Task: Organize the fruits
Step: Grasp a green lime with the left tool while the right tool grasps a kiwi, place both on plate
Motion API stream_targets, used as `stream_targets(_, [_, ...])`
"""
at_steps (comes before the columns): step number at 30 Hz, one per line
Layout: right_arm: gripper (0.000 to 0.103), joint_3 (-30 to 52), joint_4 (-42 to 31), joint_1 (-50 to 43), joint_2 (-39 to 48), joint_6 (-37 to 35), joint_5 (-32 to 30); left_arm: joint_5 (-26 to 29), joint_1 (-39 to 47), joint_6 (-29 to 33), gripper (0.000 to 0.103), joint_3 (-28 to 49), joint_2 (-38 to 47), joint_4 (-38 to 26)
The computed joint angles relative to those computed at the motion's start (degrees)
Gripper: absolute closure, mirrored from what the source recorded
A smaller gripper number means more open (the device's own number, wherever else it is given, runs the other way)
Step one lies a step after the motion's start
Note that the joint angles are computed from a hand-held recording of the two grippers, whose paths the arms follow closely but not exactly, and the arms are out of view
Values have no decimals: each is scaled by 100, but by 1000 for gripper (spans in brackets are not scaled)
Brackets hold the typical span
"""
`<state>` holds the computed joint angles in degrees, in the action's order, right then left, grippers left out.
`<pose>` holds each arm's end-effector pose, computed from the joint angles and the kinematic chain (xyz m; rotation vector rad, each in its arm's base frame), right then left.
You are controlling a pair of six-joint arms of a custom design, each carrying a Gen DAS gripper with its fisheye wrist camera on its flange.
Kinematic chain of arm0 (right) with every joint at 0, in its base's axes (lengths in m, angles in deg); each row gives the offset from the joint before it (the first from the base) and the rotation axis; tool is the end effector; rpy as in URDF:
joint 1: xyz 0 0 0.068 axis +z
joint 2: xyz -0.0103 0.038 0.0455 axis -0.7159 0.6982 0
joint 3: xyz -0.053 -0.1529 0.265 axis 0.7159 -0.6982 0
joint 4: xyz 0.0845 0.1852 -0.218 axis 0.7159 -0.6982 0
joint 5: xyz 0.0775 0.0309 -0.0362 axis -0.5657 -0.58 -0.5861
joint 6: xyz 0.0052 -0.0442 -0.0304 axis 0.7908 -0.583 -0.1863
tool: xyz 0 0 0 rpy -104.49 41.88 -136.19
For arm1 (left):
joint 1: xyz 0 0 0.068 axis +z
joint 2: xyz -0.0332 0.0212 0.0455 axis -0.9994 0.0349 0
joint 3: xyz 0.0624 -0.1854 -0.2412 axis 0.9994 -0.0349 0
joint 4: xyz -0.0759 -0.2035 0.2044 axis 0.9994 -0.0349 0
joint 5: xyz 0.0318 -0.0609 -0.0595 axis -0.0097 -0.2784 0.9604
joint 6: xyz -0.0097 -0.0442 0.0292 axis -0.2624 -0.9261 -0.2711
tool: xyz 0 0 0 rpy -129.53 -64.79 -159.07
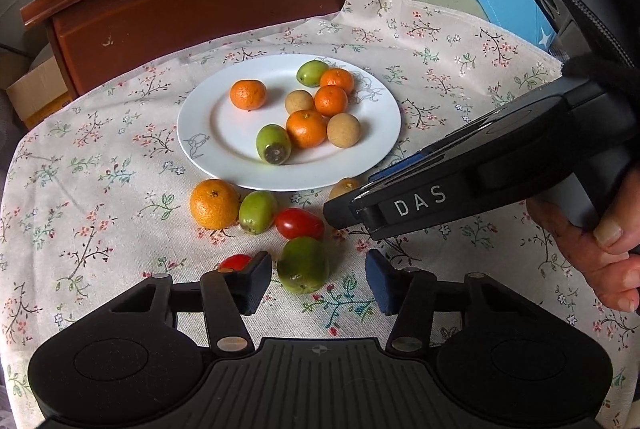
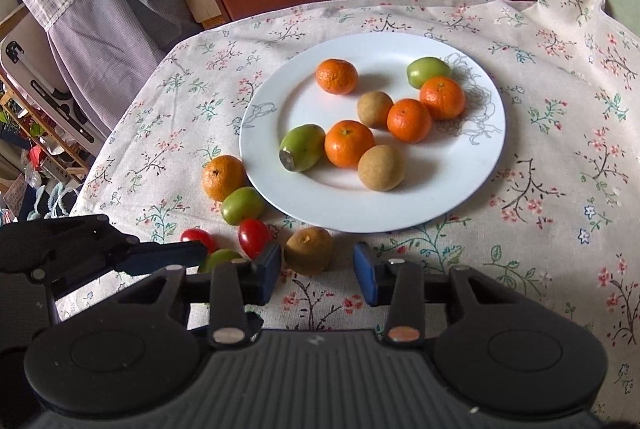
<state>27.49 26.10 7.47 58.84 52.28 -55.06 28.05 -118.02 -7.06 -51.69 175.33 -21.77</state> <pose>0.1757 0.2129 -0.0020 0.2477 2.5115 0.3003 0.2029 -0.1278 -0.0073 1.0884 2.2440 -0.4183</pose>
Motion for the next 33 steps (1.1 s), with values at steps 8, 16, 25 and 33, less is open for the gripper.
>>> stream_targets(8, [76,44,56,64,42,-132,69,17,26,-75,75,109,128,-90])
stream_targets(16, [76,-126,77,136,-409,-292,195,115,75,-251,77,13,-211,-192])
stream_targets(25, [76,-533,-27,4,-1317,-465,723,437,466,-701,77,73,-883,-407])
stream_targets(33, [76,-702,272,-515,-1360,-617,844,452,594,-1030,77,750,-650,-667])
